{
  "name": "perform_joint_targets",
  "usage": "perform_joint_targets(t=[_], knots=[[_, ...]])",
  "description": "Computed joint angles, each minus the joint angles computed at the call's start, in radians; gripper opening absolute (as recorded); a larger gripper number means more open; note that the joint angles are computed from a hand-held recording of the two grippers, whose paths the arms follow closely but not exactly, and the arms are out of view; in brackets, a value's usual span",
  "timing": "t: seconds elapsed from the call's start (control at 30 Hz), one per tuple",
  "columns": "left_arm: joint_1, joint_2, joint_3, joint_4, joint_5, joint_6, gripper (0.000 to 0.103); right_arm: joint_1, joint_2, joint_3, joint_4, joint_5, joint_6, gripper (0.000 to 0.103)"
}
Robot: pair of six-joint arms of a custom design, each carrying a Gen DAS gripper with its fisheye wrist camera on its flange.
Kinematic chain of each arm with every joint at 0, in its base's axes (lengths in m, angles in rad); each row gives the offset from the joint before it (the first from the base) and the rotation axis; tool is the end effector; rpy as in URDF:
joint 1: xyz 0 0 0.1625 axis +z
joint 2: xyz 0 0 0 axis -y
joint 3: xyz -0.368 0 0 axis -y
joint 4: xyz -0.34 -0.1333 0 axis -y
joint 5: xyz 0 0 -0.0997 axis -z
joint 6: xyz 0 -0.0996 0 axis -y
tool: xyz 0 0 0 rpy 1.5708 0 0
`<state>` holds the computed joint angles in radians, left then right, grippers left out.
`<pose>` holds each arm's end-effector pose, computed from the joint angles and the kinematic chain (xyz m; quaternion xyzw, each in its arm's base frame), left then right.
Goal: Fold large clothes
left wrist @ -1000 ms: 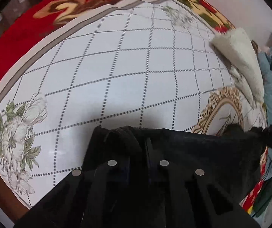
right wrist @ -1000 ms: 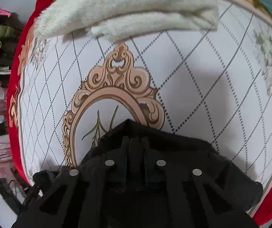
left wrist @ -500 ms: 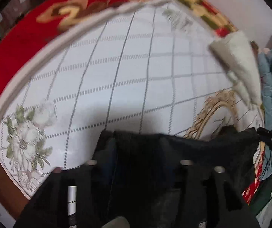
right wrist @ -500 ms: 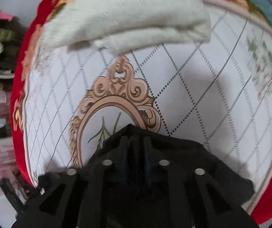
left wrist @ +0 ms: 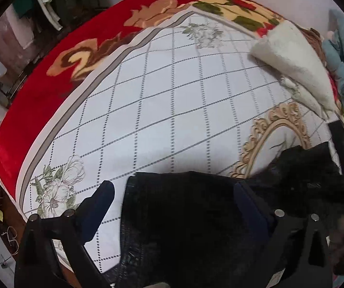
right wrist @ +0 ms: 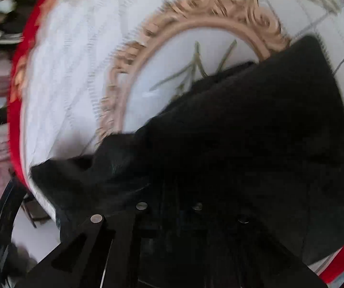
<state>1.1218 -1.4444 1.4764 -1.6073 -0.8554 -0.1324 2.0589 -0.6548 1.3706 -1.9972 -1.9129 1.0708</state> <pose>-0.0321 -0.5243 0.4420 0.1469 0.9251 -0.1024 0.3348 0.3777 -0.4983 0.0451 -0.2566 -0.9411 0.0173 0.2197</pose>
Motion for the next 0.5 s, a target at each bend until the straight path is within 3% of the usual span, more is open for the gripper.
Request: perform_joint_targets(t=[0.1,0.2,0.23,0.27,0.33,0.37,0.4,0.43,0.5], knots=[[-0.026,0.000,0.006,0.005,-0.020,-0.010,0.101,-0.023,-0.031,0.054,-0.069,0.046,-0.012,0.004],[-0.071,0.002,0.027,-0.011,-0.053,0.011,0.101,-0.007,-0.124,0.179,-0.225,0.070,-0.053,0.005],[-0.086,0.006,0.036,-0.016,-0.060,0.019,0.102,0.015,-0.175,0.240,-0.292,0.054,-0.043,0.010],[-0.098,0.006,0.048,-0.023,-0.069,0.029,0.102,0.033,-0.207,0.274,-0.321,0.029,-0.027,0.015],[-0.129,0.011,0.087,-0.034,-0.089,0.033,0.102,0.100,-0.305,0.377,-0.384,-0.096,0.047,0.049],[-0.138,0.020,0.098,-0.034,-0.097,0.027,0.102,0.151,-0.374,0.459,-0.439,-0.191,0.106,0.060],[-0.142,0.027,0.108,-0.040,-0.104,0.026,0.102,0.190,-0.424,0.516,-0.451,-0.265,0.174,0.078],[-0.146,0.038,0.126,-0.049,-0.104,0.022,0.102,0.223,-0.477,0.569,-0.431,-0.326,0.262,0.082],[-0.146,0.070,0.154,-0.062,-0.085,0.008,0.102,0.255,-0.565,0.672,-0.425,-0.364,0.396,0.082]])
